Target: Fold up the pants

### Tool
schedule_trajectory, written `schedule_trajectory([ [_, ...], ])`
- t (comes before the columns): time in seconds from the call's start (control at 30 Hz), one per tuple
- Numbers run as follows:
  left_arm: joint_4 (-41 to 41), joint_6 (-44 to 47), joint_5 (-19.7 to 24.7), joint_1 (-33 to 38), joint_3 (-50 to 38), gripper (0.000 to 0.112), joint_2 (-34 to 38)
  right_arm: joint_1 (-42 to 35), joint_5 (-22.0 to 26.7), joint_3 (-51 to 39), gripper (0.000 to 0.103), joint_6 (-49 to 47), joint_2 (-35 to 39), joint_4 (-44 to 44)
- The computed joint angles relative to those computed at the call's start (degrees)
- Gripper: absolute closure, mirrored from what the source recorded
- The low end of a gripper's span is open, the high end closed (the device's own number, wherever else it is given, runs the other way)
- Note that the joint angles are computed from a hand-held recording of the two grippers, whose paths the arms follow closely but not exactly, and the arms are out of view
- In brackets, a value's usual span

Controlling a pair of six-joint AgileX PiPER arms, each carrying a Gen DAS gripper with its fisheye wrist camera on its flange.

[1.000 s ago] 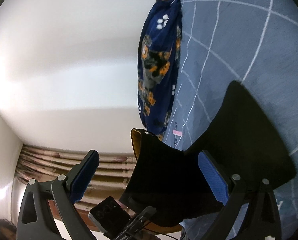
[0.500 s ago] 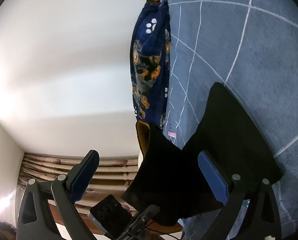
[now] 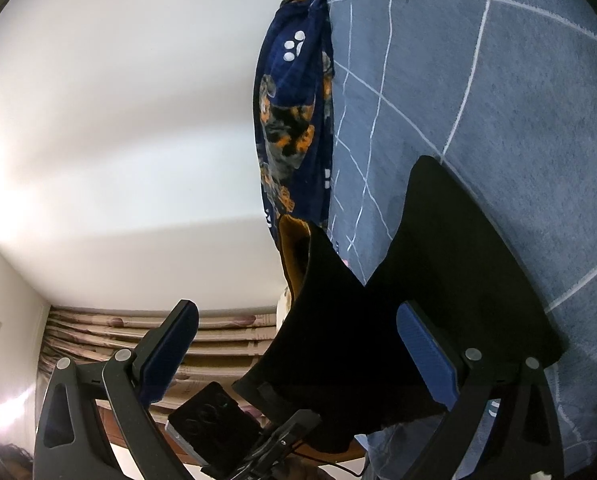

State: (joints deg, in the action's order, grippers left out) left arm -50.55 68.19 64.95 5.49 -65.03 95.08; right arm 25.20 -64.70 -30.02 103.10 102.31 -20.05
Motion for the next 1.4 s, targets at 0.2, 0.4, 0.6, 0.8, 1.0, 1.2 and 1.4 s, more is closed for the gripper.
schedule_trajectory([
  [0.2,0.6,0.2,-1.9,-3.0,1.7,0.091,-1.1,-0.3,-0.6,-0.5,0.003,1.0,0.7,-1.6],
  [0.4,0.6,-0.1,-4.6,-5.5,2.4,0.091,-0.3,-1.0,-0.8,-0.3,0.003,1.4,0.4,-2.9],
  [0.6,0.9,0.6,-7.6,-8.2,3.1,0.091,0.9,-1.5,-0.9,-0.2,0.003,1.9,0.5,-3.6],
  [0.8,0.7,4.3,-11.5,-10.7,4.2,0.090,2.3,-2.2,-0.7,0.1,0.002,2.1,0.8,-3.9],
  [1.0,-1.0,7.4,-9.9,-11.4,4.4,0.061,2.5,-3.4,0.1,1.3,0.001,2.1,0.2,-4.2],
  [1.2,-7.1,12.8,-7.7,-7.1,5.0,0.041,-1.6,-5.3,5.1,3.5,0.002,1.3,-3.5,-4.5],
  [1.4,-8.2,11.8,-6.5,4.7,0.5,0.040,-2.6,-8.9,11.6,8.2,0.002,-3.0,-15.8,-7.2],
])
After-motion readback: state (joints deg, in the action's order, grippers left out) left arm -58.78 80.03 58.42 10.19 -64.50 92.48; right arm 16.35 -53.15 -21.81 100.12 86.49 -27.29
